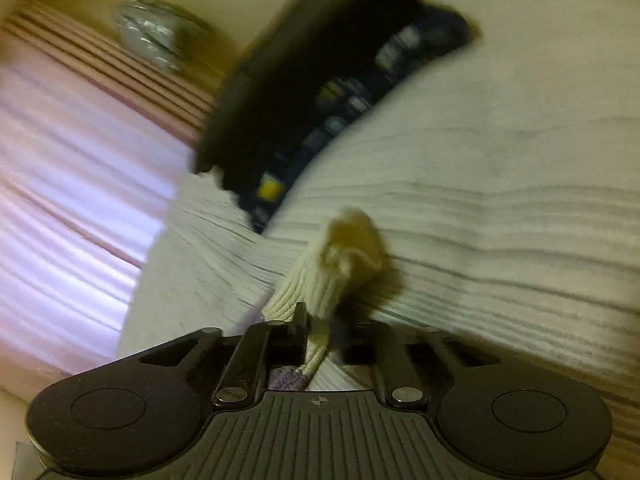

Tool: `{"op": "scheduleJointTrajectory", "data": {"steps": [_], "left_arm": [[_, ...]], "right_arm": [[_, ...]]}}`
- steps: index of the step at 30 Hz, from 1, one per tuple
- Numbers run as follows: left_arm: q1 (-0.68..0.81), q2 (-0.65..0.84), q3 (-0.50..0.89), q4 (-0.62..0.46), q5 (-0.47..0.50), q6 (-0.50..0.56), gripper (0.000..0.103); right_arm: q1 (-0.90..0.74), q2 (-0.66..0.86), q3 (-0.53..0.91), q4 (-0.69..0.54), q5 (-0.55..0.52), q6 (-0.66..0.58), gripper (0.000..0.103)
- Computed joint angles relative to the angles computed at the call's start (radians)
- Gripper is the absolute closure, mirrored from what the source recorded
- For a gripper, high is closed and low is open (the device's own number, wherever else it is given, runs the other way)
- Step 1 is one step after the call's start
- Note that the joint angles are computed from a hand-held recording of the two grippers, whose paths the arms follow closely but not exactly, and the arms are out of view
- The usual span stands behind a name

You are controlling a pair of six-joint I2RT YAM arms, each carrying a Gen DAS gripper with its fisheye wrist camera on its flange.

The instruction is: Fold clothes

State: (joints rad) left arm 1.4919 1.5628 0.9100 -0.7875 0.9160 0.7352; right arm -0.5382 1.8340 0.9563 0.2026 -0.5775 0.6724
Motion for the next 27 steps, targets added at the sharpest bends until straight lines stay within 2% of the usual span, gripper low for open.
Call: {"op": "scheduleJointTrajectory", "data": {"steps": [1,2,3,5,8,10,13,15,17,18,20,23,24,27], "left_arm": [[0.004,0.007,0.012,0.043,-0.002,-0.052,0.076],[0.010,0.017,0.025,0.096,-0.001,-0.118,0.073],[0.016,0.029,0.035,0.154,0.002,-0.191,0.069],[0.026,0.065,0.059,0.285,0.003,-0.355,0.062],[0.023,0.144,0.107,0.467,-0.029,-0.579,0.060],[0.010,0.210,0.152,0.564,-0.063,-0.715,0.056],[-0.028,0.338,0.256,0.647,-0.135,-0.885,0.055],[-0.058,0.414,0.326,0.660,-0.184,-0.932,0.059],[-0.088,0.472,0.391,0.651,-0.230,-0.913,0.089],[-0.098,0.475,0.397,0.672,-0.238,-0.874,0.095],[-0.115,0.478,0.407,0.720,-0.254,-0.790,0.096],[-0.117,0.449,0.396,0.855,-0.268,-0.649,0.095],[-0.115,0.466,0.428,0.843,-0.277,-0.606,0.093],[-0.133,0.540,0.569,0.592,-0.352,-0.407,0.089]], "right_arm": [[-0.004,-0.009,-0.027,0.039,-0.007,0.028,0.067],[-0.011,-0.028,-0.056,0.063,-0.012,0.035,0.053],[-0.018,-0.051,-0.085,0.083,-0.017,0.036,0.044],[-0.033,-0.108,-0.145,0.097,-0.029,0.019,0.043],[-0.082,-0.156,-0.212,0.078,-0.112,-0.045,0.043],[-0.085,-0.186,-0.257,0.098,-0.140,-0.022,0.043],[-0.081,-0.244,-0.318,0.115,-0.133,-0.005,0.043],[-0.080,-0.288,-0.352,0.110,-0.125,-0.007,0.043],[-0.059,-0.319,-0.362,0.083,-0.094,-0.023,0.043],[-0.047,-0.330,-0.360,0.066,-0.076,-0.036,0.043],[-0.019,-0.359,-0.351,0.013,-0.028,-0.070,0.043],[0.013,-0.396,-0.341,-0.047,0.027,-0.107,0.043],[0.023,-0.404,-0.336,-0.065,0.043,-0.121,0.043],[0.073,-0.423,-0.316,-0.131,0.123,-0.189,0.043]]}}
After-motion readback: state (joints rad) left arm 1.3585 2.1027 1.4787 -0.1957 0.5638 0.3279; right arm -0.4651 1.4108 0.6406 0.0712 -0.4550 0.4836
